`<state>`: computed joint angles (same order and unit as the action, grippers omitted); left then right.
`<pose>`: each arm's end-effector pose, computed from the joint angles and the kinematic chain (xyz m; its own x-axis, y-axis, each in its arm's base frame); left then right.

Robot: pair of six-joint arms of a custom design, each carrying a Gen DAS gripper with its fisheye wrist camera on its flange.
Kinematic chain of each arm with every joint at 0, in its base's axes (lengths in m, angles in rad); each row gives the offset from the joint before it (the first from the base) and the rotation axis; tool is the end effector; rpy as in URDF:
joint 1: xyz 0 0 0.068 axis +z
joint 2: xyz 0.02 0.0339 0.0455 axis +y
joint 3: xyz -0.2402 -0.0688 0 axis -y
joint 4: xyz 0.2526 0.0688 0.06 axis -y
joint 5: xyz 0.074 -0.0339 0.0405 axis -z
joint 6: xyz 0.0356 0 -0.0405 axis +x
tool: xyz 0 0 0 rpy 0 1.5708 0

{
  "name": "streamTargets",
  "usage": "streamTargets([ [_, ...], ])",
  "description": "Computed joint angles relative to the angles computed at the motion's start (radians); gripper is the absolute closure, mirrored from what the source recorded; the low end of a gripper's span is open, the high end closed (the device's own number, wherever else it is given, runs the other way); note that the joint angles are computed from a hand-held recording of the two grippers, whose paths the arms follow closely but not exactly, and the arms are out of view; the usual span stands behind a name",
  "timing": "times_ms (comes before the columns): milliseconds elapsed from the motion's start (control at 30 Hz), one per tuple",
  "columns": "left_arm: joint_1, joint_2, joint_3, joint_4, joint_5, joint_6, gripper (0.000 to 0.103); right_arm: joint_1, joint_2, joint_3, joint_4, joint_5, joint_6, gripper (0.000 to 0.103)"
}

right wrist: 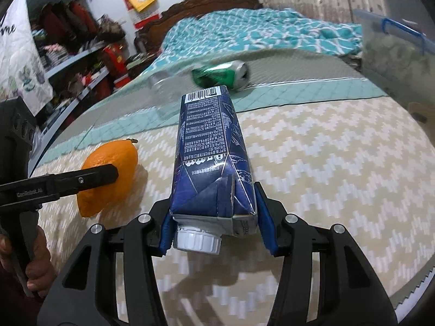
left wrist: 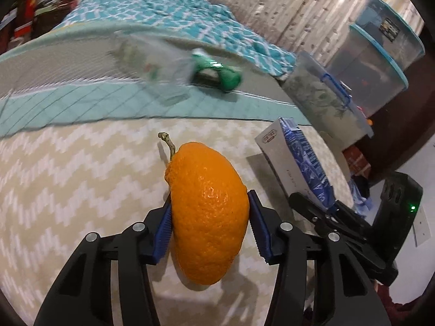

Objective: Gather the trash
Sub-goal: 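Carry the orange and carton to the bin and release both, then move both tools back to the clear bottle and green can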

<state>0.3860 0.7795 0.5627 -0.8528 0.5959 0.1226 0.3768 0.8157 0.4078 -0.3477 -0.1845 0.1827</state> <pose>0.1543 0.0411 0.1959 -0.8139 -0.2215 -0.5371 0.0381 0.9021 -0.4298 0.1746 0.0761 0.1685 -0.7153 -0.0910 -0.6929 -0.3619 0.8964 0.2559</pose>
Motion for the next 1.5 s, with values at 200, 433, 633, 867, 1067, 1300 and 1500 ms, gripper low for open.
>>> streamTargets([
  [200,-0.365,0.160,0.101,0.188,-0.079,-0.205,0.055,-0.311,-0.022,-0.008,-0.017,-0.141,-0.083,0.050],
  [433,-0.744,0.608,0.377,0.388,-0.171,-0.309,0.055,-0.823,0.221,0.104,0.024,-0.376,-0.236,0.050],
  [633,-0.943,1.018,0.787,0.381,-0.225,-0.311,0.055,-1.072,0.597,0.376,0.046,-0.429,-0.290,0.050],
  [867,-1.090,1.505,1.461,0.218,-0.367,-0.295,0.031,-1.107,0.894,0.637,0.089,-0.336,-0.196,0.024],
  [1067,-1.102,1.588,1.599,0.183,-0.391,-0.287,0.028,-1.151,0.762,0.461,0.219,-0.365,-0.169,0.025],
  [1300,-1.033,1.229,1.047,0.359,-0.328,-0.290,0.028,-1.094,0.507,0.227,0.274,-0.342,-0.166,0.027],
  [1500,-0.872,0.827,0.579,0.399,-0.291,-0.232,0.028,-0.902,0.383,0.166,0.209,-0.333,-0.127,0.031],
])
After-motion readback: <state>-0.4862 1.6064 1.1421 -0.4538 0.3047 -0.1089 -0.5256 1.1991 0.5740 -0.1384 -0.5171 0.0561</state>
